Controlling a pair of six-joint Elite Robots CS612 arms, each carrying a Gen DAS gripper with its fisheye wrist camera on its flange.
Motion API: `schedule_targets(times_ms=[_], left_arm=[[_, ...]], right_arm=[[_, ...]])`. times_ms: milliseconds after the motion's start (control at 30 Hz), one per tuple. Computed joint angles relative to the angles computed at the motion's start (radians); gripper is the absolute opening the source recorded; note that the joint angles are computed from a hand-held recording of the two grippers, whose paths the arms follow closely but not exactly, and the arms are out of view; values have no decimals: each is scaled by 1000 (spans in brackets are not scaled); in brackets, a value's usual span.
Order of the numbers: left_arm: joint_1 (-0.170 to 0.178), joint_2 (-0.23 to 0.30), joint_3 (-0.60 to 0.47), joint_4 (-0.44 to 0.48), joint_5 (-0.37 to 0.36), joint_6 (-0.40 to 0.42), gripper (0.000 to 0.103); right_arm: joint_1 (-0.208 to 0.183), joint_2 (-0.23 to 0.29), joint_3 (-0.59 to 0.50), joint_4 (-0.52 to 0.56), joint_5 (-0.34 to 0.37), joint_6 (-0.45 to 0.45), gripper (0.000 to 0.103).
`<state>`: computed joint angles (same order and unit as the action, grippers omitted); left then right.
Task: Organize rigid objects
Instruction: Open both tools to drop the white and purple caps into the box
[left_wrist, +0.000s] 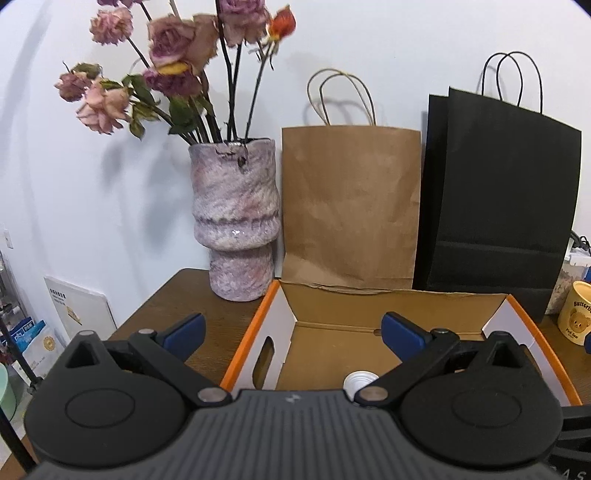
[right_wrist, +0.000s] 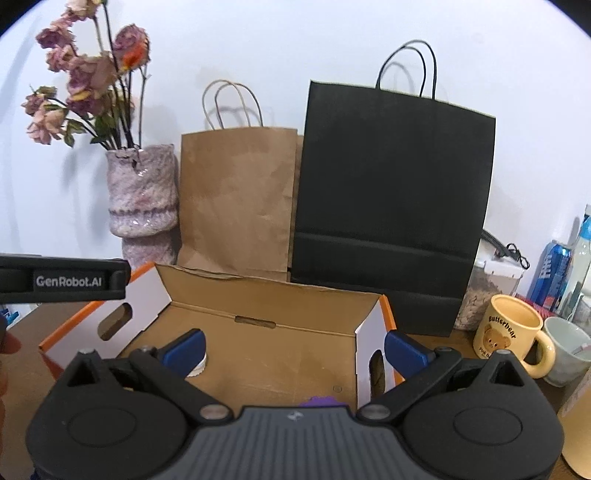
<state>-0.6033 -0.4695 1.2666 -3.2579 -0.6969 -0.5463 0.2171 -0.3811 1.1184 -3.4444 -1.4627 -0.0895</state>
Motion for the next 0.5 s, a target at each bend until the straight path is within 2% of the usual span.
schedule_targets(times_ms=[300, 500], left_arm=[[-24, -34, 77, -88, 5, 18, 103], [-38, -59, 129, -103, 2, 3, 103]], right_arm=[[-7, -46, 100, -70, 3, 3, 103], [-13, -76, 167, -108, -1, -3, 103]])
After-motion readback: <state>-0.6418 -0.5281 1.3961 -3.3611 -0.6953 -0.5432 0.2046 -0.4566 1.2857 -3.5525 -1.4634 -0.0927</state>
